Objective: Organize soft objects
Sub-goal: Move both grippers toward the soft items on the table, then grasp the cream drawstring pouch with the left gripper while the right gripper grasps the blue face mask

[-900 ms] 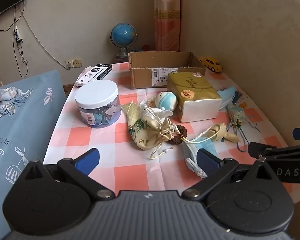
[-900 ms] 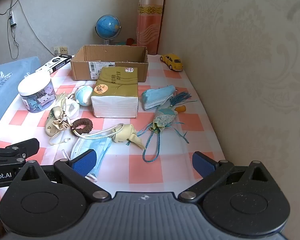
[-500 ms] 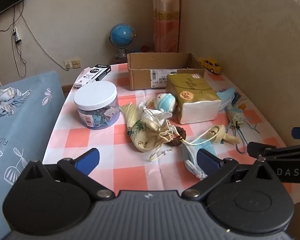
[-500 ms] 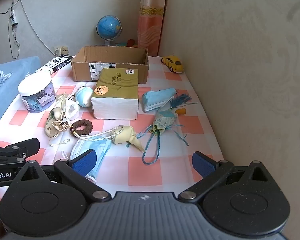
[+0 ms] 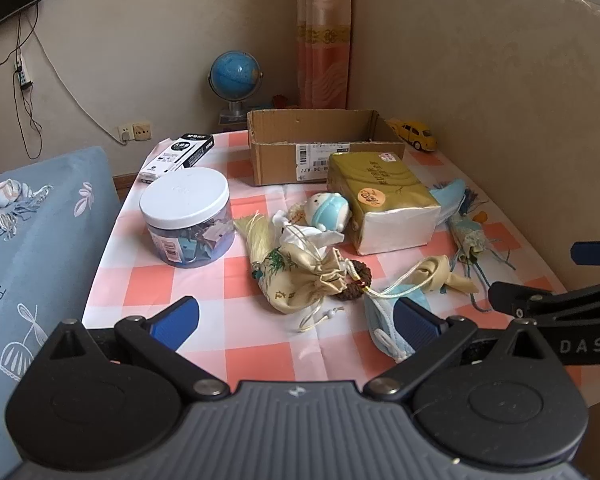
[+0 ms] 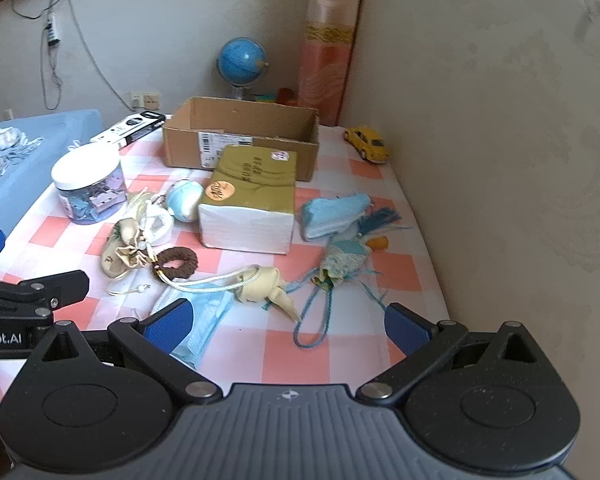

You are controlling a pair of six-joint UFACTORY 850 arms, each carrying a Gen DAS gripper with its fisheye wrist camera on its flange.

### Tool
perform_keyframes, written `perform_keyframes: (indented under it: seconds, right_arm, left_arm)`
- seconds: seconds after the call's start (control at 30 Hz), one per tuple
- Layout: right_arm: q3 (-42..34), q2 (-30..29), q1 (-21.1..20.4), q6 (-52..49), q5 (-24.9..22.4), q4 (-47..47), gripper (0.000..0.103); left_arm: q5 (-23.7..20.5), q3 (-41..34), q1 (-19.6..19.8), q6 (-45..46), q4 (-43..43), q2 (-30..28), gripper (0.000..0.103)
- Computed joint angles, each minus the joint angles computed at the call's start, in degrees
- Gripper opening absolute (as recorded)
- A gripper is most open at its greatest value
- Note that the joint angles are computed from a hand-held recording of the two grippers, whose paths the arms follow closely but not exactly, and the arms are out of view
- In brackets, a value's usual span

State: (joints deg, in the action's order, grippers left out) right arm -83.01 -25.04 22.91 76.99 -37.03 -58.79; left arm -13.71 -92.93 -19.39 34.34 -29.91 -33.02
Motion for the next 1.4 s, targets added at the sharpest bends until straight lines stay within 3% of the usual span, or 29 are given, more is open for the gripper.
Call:
perform_keyframes:
  seconds: [0.1, 0.37, 0.5, 0.73, 0.97, 1.23, 1.4]
  right_arm:
    - [0.5, 0.1, -0.3, -0.3, 2.0, -1.2, 0.103]
    - [1.7, -0.6, -2.1, -5.9, 8.3, 1.6, 0.103]
    - [2.6, -0.9, -3.3, -11.1, 12.1, 6.0, 0.103]
    - [3.7, -2.0, -5.8, -31.3, 20.8, 27.0, 0.103]
    - [0.2, -5.8, -6.0, -50.4, 22.2, 43.3, 0.103]
    - [-3.7, -9.4, -5.0, -51.3, 21.2, 37.9, 0.103]
    - [-3.2, -9.6, -5.3, -52.5, 23.9, 36.8, 0.103]
  left_arm:
    - [-1.7, -1.7, 0.1, -7.0, 7.2, -1.3, 0.103]
    - [-2.4, -3.6, 0.6, -10.6, 12.4, -3.4, 0.103]
    - [-3.5, -4.5, 1.3, -4.1, 7.0, -4.4, 0.103]
    - [-4.0, -5.5, 2.1, 4.8, 0.5, -5.9, 0.103]
    - [-4.4, -6.9, 2.9, 10.4, -4.4, -7.6, 0.103]
    - [-7.5, -11.2, 3.6, 16.1, -10.5, -10.6, 0.103]
    - [-9.9, -15.8, 3.4, 18.7, -13.6, -13.8, 0.103]
